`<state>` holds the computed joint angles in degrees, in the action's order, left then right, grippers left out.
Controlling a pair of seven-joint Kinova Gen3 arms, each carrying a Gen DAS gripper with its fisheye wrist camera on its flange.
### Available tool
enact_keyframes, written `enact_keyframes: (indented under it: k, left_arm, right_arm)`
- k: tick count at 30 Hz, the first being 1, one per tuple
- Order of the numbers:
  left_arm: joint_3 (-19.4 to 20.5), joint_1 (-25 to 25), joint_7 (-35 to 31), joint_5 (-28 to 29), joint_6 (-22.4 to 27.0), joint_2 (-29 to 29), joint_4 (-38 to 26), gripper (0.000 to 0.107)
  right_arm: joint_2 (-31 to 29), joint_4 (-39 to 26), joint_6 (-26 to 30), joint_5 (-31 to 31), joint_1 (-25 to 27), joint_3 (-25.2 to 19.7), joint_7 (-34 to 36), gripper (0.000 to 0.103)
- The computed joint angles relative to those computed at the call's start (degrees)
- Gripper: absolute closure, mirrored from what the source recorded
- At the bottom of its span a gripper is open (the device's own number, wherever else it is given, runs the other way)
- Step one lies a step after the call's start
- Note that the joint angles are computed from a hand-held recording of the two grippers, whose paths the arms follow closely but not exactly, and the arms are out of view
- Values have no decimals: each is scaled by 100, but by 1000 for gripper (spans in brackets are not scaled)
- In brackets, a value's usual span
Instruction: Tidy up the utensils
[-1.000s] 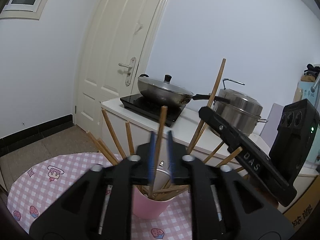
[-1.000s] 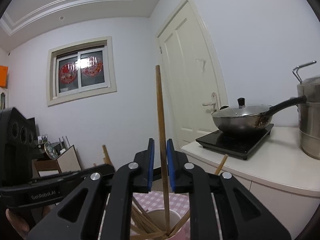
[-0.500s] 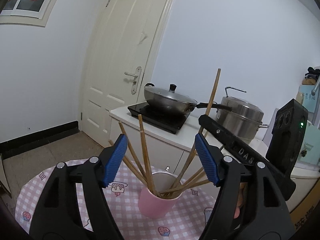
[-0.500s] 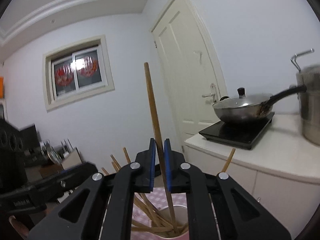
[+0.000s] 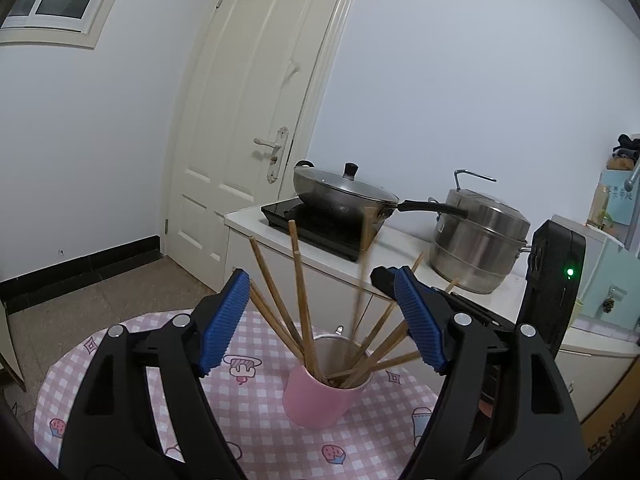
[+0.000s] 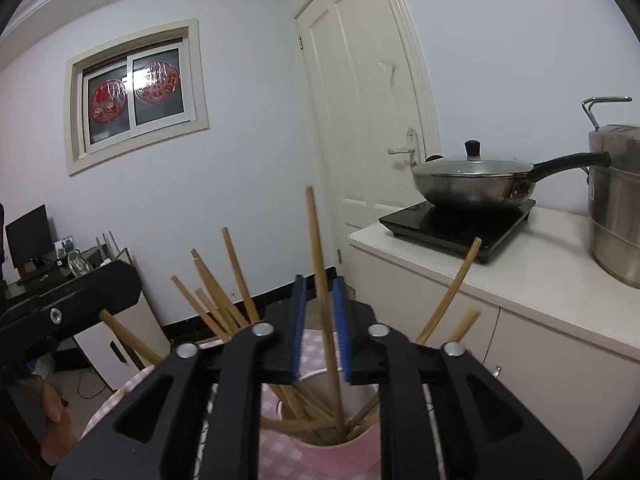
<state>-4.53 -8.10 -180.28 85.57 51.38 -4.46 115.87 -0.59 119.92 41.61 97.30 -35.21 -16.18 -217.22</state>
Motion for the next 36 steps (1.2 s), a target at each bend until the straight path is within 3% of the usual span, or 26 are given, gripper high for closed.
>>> enact_keyframes:
  k: [7, 16, 29, 36]
  left_arm:
    - [-45, -25, 161, -179, 47, -61, -23, 32]
    - [-179, -62, 451, -718, 226, -273, -87, 27]
    - [-540, -127, -873, -469, -354, -1151, 966, 20]
    - [-749, -237, -1279, -397, -307, -1537, 1384, 17]
  right_arm:
    - [-93, 28, 565, -467, -256, -214, 309, 80]
    - [-161, -46, 1870, -1285, -771, -623, 641, 66]
    - [105, 97, 3311, -1899, -1748, -1045, 103, 54]
    - [479, -97, 4245, -2112, -2461, -1117, -39, 43]
